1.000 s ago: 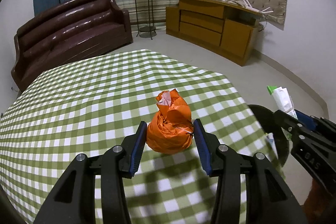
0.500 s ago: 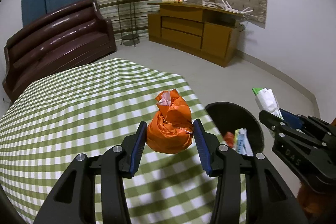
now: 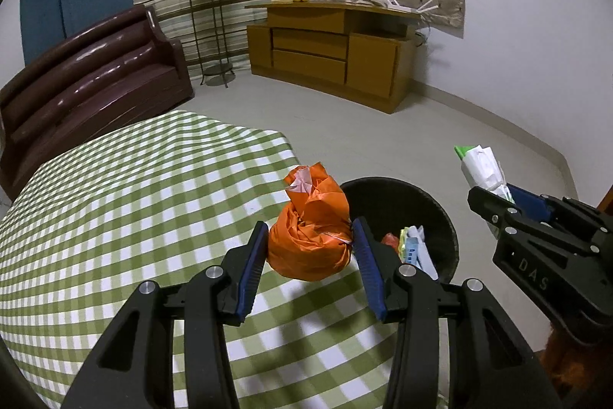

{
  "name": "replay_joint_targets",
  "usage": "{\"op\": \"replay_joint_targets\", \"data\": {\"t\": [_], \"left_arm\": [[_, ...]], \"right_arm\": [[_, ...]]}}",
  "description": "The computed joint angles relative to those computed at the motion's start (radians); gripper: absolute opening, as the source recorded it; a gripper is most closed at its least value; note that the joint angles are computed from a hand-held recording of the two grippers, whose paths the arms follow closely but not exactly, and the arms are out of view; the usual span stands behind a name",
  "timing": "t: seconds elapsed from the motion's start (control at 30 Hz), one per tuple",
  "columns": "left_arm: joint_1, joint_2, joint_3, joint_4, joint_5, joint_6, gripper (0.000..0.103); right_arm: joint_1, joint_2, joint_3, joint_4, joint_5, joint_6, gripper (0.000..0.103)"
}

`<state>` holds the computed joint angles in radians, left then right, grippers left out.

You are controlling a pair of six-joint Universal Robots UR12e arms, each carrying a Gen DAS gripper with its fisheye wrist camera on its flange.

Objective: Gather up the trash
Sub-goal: 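Carry the package and orange bag over the black bin and open both tools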

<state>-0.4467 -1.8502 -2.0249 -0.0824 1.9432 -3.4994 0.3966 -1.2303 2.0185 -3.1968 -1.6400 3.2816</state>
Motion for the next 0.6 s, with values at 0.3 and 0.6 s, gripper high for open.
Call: {"op": "replay_joint_targets", "data": {"t": [0.3, 0.6], "left_arm": [[0.000, -0.035, 0.039, -0.011, -0.018, 0.025, 0.046], [-0.002, -0.067, 0.070, -0.015, -0.021, 0.034, 0.046]], "right_arm": [[-0.015, 0.006, -0.001, 0.001, 0.000, 0.009, 0.030], [-0.025, 0.019, -0.011, -0.001, -0.003, 0.023, 0.030]]}}
